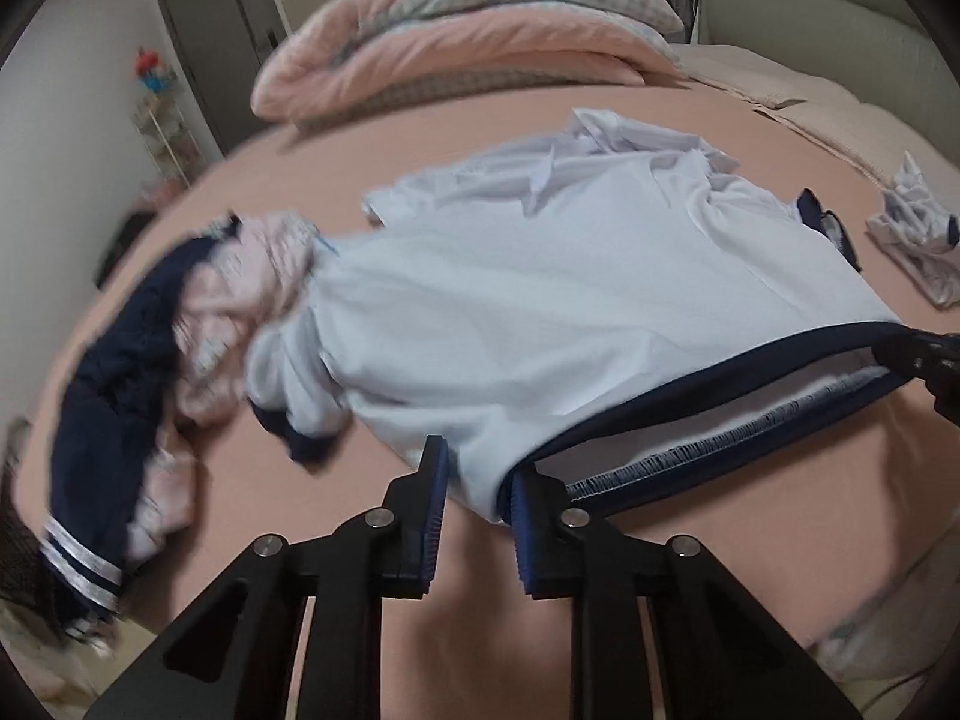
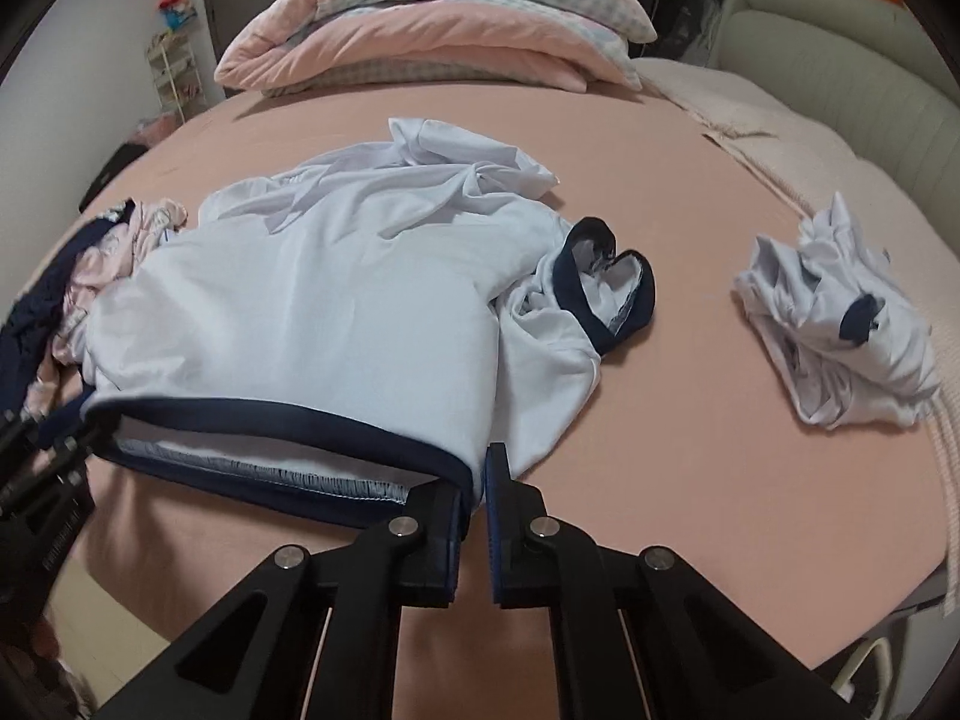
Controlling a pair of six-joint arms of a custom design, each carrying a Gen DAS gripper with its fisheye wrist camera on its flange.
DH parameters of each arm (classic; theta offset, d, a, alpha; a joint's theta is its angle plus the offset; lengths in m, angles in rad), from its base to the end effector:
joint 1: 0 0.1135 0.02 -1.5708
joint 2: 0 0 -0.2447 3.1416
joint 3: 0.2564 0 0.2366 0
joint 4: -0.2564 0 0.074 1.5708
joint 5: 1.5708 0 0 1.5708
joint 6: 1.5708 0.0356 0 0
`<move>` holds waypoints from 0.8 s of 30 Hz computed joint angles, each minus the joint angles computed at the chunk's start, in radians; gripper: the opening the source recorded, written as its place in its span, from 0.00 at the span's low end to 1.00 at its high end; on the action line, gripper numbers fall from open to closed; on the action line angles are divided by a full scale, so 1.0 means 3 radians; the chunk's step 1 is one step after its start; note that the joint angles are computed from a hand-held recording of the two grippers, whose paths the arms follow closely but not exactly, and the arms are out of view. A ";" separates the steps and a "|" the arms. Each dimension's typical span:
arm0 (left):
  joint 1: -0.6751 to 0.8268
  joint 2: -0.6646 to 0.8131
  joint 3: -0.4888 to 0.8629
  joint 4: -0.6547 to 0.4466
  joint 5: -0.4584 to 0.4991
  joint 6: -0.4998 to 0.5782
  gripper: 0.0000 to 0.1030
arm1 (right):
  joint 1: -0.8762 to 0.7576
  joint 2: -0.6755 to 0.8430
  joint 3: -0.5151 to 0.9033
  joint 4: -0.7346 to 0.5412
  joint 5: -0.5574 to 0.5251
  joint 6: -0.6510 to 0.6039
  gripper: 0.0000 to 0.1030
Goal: Fold clothes
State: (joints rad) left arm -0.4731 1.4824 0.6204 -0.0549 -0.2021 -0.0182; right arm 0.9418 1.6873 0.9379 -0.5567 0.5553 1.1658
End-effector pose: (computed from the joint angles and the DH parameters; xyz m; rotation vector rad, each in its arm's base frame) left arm 0.2339 -0.1117 0.1361 0.4724 2.4162 0.0391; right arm 0.1823 0.2187 0.1439 0.3785 2.5052 -0.0637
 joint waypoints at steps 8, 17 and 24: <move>0.0047 -0.0230 -0.0197 -0.0101 0.0184 -0.0030 0.17 | 0.0040 -0.0185 -0.0350 0.0240 -0.0242 0.0253 0.03; 0.0088 -0.0457 -0.0349 -0.0242 0.0129 0.0066 0.17 | 0.0331 -0.0017 -0.0214 0.0048 -0.0171 0.0374 0.03; 0.0061 -0.0698 -0.0547 -0.0244 0.0120 0.0134 0.17 | 0.0473 -0.0033 -0.0231 -0.0066 -0.0129 0.0495 0.03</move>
State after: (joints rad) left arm -0.4547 1.2729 0.4564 -0.1280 -0.1662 0.0222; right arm 1.0837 1.6774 0.8685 -0.5764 0.5164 1.3143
